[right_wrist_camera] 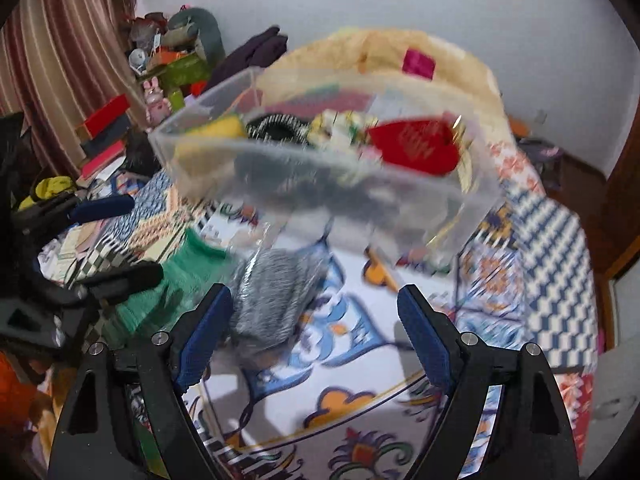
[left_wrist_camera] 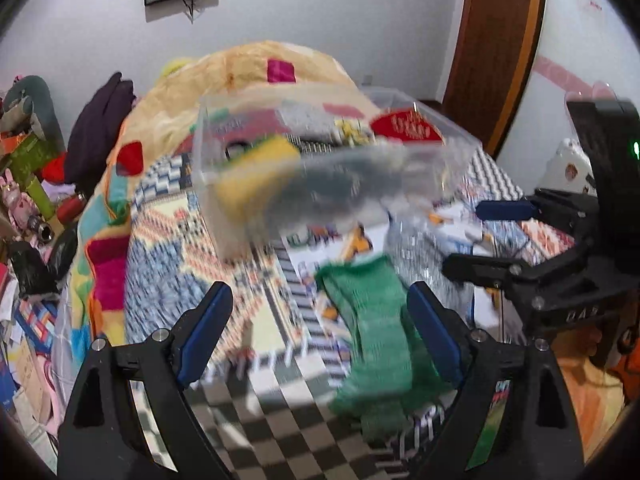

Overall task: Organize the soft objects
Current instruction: 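Grasp the grey knit bag with right tool while left grasps green sock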

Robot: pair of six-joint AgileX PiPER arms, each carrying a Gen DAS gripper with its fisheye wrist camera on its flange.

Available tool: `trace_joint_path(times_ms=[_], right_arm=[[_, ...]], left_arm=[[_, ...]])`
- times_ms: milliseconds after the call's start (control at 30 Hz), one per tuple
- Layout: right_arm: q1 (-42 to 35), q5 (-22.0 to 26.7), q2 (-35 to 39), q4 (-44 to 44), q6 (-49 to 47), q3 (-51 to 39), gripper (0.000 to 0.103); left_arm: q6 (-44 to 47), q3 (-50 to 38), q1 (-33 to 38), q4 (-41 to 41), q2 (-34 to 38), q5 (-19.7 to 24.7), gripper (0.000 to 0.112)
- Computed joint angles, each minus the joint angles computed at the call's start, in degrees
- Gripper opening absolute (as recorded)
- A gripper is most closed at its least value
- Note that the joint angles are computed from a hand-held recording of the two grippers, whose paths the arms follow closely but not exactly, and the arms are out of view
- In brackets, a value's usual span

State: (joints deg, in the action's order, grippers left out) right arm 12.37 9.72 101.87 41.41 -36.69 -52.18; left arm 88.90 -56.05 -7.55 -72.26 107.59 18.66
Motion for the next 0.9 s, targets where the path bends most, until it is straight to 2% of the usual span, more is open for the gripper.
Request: trace_joint_path(times_ms=[100, 167, 300, 367, 400, 500, 600, 733, 900], right_arm=[[0.1, 1.4, 0.5, 3.7, -3.7, -0.7, 0.083], [0.2, 2.0, 0.9, 4.9, -5.3, -1.0, 0.073], [-0.8, 5.7, 2.4, 12.8, -13.4, -1.7, 0.055], [-0.6, 5.9, 2.1, 15.0, -15.4, -1.4, 0.042], [-0.6, 6.1, 2.0, 16.1, -16.7, -1.3, 0.039], [-0.5, 5.3, 1.4, 19.8, -20.4, -0.1, 0.031], [-0.6, 4.3, 0.5, 23.1, -23.8, 1.0, 0.022], [-1.0, 2.5, -0.8, 25.2, -25.7, 2.2, 0.016], [-2.0, 1.5, -3.3, 30.8, -31.2, 3.7, 0.013]], left_arm=[[5.2, 2.3, -0.6, -4.8, 0.4, -1.2, 0.089], [8.6, 3.1, -0.8, -8.1, 0.8, -1.2, 0.086], [7.4, 2.9, -0.2, -7.5, 1.6, 1.6, 0.066], [6.6, 2.6, 0.3, -6.7, 1.9, 3.3, 0.054], [6.7, 2.6, 0.4, -6.5, 1.9, 3.9, 0.044], [6.5, 2.5, 0.3, -6.0, 1.9, 5.0, 0.025], [9.8, 3.6, -0.3, -9.3, 1.0, 3.6, 0.016], [12.8, 4.5, -0.3, -12.7, -0.7, 2.7, 0.013], [14.5, 4.2, 1.0, -15.1, -3.4, 4.1, 0.013]])
